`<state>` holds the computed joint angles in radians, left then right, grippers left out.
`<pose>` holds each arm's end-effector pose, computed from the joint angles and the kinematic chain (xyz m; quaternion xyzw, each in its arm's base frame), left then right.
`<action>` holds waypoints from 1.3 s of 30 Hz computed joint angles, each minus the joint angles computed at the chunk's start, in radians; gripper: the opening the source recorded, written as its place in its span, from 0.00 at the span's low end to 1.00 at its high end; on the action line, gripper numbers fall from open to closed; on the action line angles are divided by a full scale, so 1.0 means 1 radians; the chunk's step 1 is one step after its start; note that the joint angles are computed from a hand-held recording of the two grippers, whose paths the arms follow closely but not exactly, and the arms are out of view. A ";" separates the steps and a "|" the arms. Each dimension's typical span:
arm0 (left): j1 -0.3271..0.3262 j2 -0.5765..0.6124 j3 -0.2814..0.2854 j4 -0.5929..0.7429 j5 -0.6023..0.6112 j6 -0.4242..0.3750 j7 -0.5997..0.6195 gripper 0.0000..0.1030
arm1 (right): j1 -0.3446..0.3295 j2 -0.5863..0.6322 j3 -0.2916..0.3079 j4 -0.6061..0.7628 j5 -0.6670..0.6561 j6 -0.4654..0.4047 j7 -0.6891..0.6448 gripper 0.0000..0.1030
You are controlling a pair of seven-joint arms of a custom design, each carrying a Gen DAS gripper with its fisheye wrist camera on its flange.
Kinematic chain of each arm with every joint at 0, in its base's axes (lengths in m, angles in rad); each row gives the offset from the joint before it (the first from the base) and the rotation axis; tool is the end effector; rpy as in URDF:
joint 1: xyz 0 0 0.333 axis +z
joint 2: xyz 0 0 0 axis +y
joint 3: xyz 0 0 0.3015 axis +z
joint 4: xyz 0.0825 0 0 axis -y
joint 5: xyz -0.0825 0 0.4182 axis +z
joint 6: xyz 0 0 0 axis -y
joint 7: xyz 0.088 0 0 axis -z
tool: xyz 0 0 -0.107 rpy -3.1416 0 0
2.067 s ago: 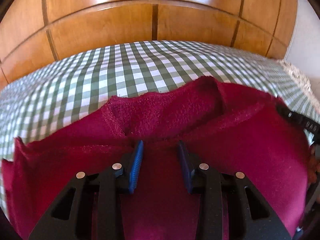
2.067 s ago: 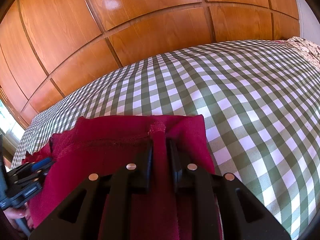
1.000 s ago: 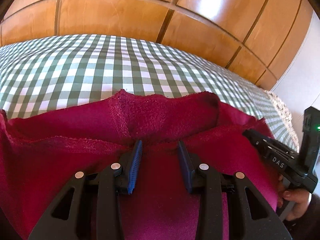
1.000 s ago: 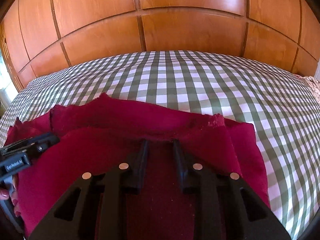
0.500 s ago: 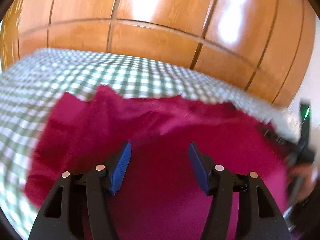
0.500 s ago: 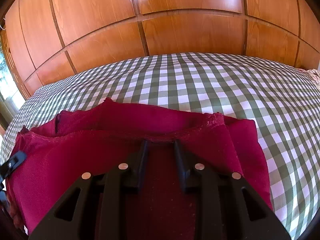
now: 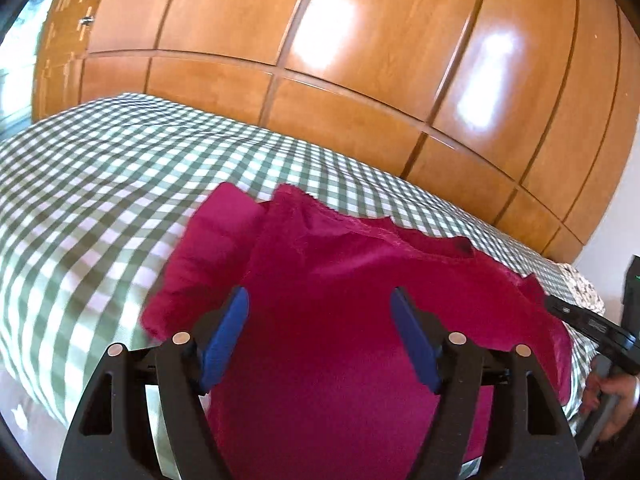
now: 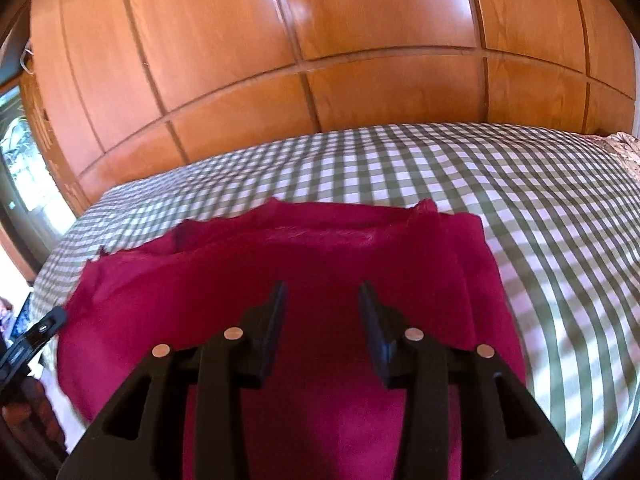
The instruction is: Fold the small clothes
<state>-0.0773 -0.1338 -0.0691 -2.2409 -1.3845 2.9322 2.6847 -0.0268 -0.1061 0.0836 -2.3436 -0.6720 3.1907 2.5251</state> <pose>0.5580 -0.0196 0.4478 -0.6207 0.6183 -0.4442 0.1875 0.5513 0.0901 0.4409 -0.5618 0.6917 -0.2542 0.3760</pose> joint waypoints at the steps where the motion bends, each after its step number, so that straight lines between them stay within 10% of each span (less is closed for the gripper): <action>1: 0.002 -0.003 -0.002 -0.007 0.017 0.012 -0.025 0.70 | 0.003 -0.016 0.000 -0.016 0.000 0.007 -0.001 0.36; 12: 0.023 -0.054 0.032 -0.085 0.111 0.003 -0.231 0.70 | 0.462 -0.146 -0.329 -0.199 0.343 0.035 -0.350 0.16; 16: 0.039 -0.038 0.044 -0.086 0.205 -0.073 -0.374 0.65 | 0.394 -0.157 -0.226 -0.230 0.355 0.036 -0.373 0.13; 22: 0.044 -0.025 0.062 -0.070 0.082 -0.162 -0.251 0.65 | 0.172 -0.138 0.018 -0.216 0.345 0.053 -0.373 0.13; 30: 0.073 0.017 0.038 -0.024 -0.040 -0.208 -0.150 0.77 | 0.442 -0.057 -0.237 -0.188 0.550 0.016 -0.509 0.11; 34: 0.073 0.021 0.021 -0.019 -0.055 -0.178 -0.125 0.81 | 0.330 -0.058 -0.124 -0.191 0.528 0.018 -0.481 0.11; 39: 0.077 0.030 0.015 -0.008 -0.056 -0.157 -0.170 0.74 | 0.373 -0.063 -0.166 -0.199 0.559 0.028 -0.509 0.11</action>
